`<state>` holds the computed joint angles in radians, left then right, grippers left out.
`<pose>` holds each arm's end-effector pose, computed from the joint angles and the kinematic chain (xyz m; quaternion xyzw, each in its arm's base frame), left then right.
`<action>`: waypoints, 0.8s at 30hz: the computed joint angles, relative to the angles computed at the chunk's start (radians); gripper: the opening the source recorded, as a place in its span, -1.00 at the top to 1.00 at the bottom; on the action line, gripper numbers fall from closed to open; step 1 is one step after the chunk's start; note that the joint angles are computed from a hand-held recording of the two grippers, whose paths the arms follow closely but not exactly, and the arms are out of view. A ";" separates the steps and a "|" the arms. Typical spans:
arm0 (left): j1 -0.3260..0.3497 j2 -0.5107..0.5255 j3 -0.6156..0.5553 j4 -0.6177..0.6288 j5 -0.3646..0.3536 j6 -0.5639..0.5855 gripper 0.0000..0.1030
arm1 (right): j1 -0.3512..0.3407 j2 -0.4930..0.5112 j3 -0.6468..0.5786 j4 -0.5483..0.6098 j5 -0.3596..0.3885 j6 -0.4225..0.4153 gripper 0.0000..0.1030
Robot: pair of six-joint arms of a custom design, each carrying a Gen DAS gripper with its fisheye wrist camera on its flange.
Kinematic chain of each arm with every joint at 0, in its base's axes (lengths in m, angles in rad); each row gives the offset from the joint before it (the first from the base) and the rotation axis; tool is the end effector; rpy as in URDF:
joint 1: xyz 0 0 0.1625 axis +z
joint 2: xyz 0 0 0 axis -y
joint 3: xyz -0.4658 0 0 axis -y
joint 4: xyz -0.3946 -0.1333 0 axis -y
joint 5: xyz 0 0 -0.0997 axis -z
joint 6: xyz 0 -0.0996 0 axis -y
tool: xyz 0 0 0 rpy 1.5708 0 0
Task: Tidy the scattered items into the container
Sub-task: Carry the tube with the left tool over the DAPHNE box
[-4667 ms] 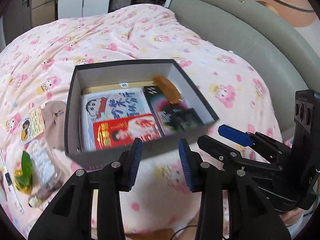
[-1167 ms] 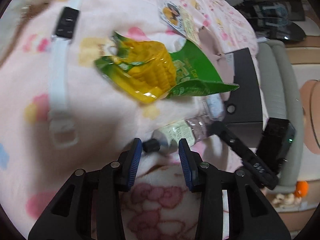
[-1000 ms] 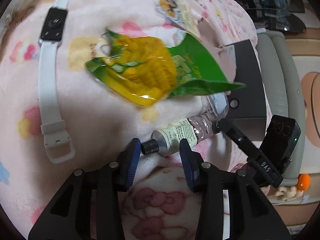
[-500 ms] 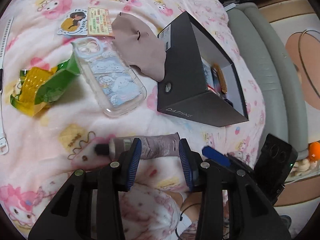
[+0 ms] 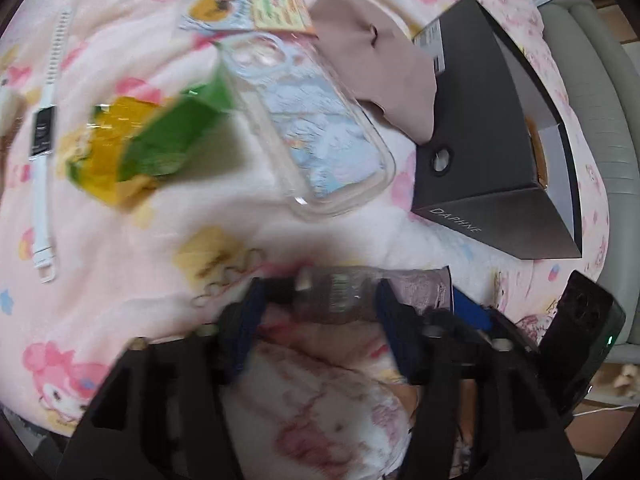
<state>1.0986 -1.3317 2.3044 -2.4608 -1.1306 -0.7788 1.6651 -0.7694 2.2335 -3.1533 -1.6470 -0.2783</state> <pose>-0.0365 -0.4579 0.1909 -0.1400 0.9650 -0.0950 0.2005 0.1710 -0.4733 0.0074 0.1826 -0.9807 0.0554 0.0433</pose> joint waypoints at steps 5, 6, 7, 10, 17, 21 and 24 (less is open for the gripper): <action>-0.071 0.033 0.020 -0.016 0.067 0.013 -0.11 | -0.029 -0.034 0.037 -0.039 0.060 -0.025 0.14; -0.080 0.036 0.027 -0.039 0.060 0.026 -0.09 | -0.033 -0.049 0.047 -0.050 0.063 -0.027 0.14; -0.085 0.041 0.040 -0.094 0.026 0.051 0.15 | -0.041 -0.071 0.058 -0.055 0.068 -0.032 0.17; -0.085 0.079 0.062 -0.245 -0.091 0.113 0.17 | -0.073 -0.142 0.091 -0.035 0.107 -0.050 0.23; -0.151 0.227 0.034 -0.345 -0.116 0.198 0.16 | -0.092 -0.213 0.155 -0.117 -0.009 -0.095 0.23; -0.177 0.205 0.039 -0.334 -0.067 0.196 0.16 | -0.132 -0.245 0.169 -0.134 0.007 -0.080 0.23; -0.167 0.159 0.057 -0.324 0.002 0.139 0.07 | -0.148 -0.225 0.147 -0.127 0.041 -0.092 0.20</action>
